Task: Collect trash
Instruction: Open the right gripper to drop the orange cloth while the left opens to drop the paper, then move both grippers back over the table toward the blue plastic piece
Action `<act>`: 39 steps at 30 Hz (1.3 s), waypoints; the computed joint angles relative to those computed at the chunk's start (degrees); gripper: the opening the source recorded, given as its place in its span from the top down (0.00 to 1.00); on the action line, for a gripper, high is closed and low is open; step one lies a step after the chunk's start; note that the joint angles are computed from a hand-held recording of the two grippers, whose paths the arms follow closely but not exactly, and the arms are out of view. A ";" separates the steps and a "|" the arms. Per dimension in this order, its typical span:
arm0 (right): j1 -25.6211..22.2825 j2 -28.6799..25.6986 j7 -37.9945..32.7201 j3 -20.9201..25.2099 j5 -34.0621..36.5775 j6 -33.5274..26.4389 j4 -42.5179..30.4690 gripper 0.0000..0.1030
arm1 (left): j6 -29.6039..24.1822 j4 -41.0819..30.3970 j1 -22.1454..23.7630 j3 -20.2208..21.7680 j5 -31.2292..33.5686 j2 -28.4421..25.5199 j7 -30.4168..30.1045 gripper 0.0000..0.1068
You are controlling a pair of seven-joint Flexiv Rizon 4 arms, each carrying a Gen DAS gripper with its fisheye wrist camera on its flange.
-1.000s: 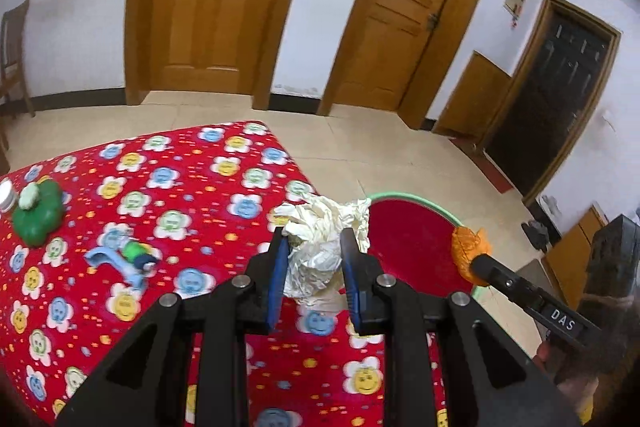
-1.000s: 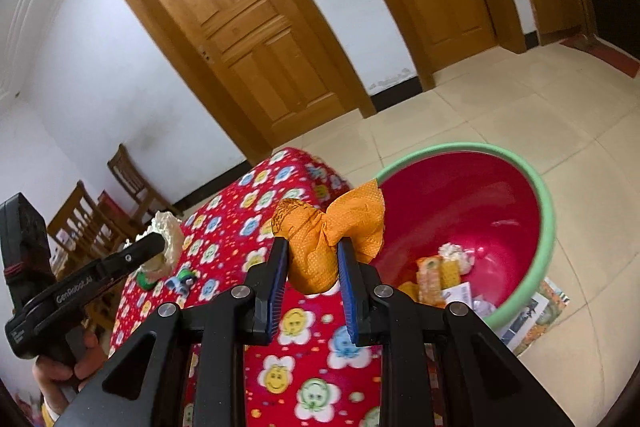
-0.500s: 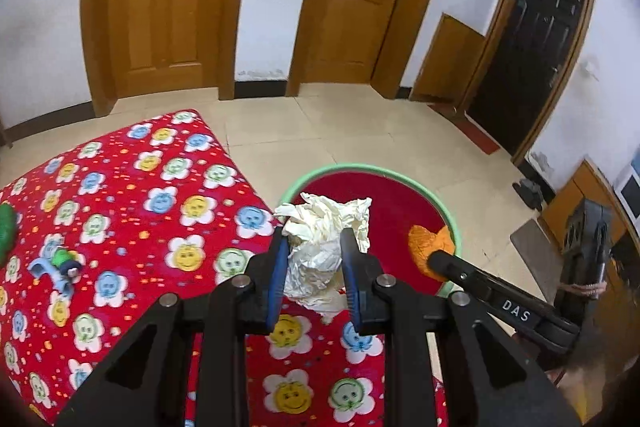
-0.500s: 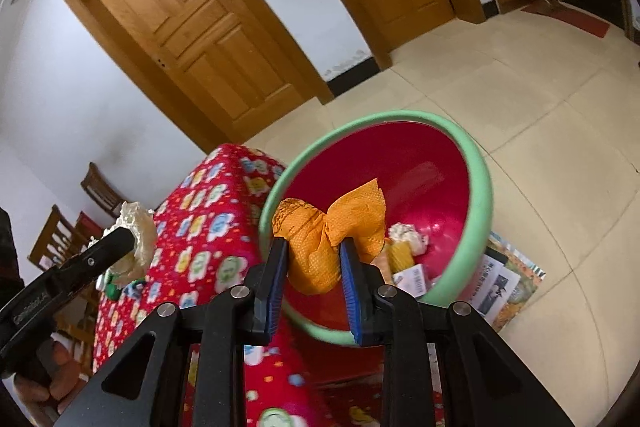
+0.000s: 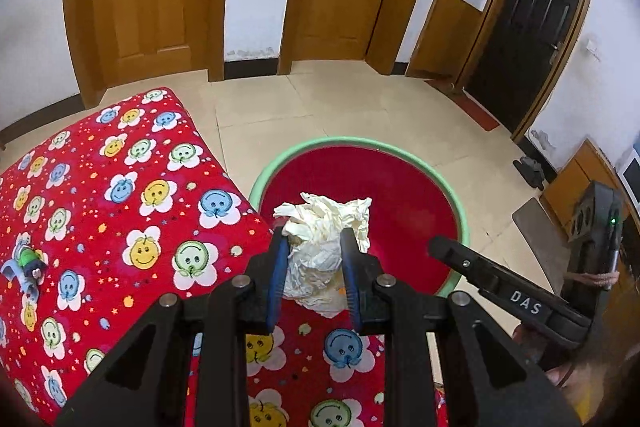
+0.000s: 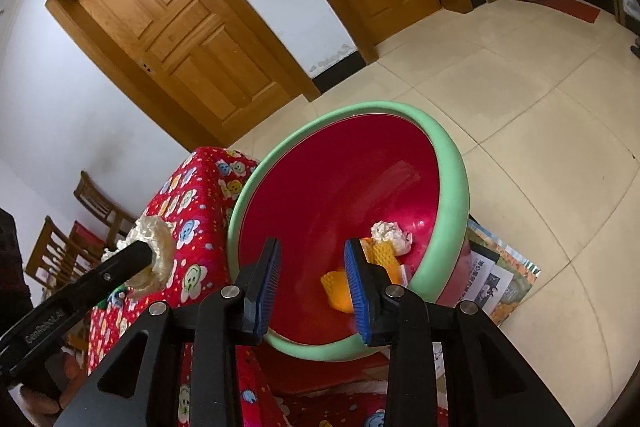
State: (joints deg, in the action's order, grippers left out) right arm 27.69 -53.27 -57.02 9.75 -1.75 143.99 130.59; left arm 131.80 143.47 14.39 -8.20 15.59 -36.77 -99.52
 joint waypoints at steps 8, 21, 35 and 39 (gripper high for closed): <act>-2.07 -0.26 1.28 0.53 -1.39 1.32 0.56 0.67 | -2.87 -2.39 1.65 -2.81 1.82 -1.25 0.21 0.75; -1.89 0.26 1.57 0.42 -1.03 2.35 1.38 0.67 | -4.03 -3.01 -1.00 -2.19 -0.35 -0.63 1.82 0.60; -1.77 0.52 1.63 0.42 -0.82 2.87 1.81 0.67 | -3.21 -2.09 0.57 -2.72 0.86 0.32 0.94 0.52; -1.31 0.99 1.30 0.42 -0.39 3.22 2.23 0.67 | -2.04 -0.60 1.18 -1.42 0.60 1.15 0.21 0.52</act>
State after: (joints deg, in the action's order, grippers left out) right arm 26.37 -52.28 -55.72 10.17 -2.13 147.21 132.82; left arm 129.75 142.87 15.57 -9.62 16.19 -35.61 -99.31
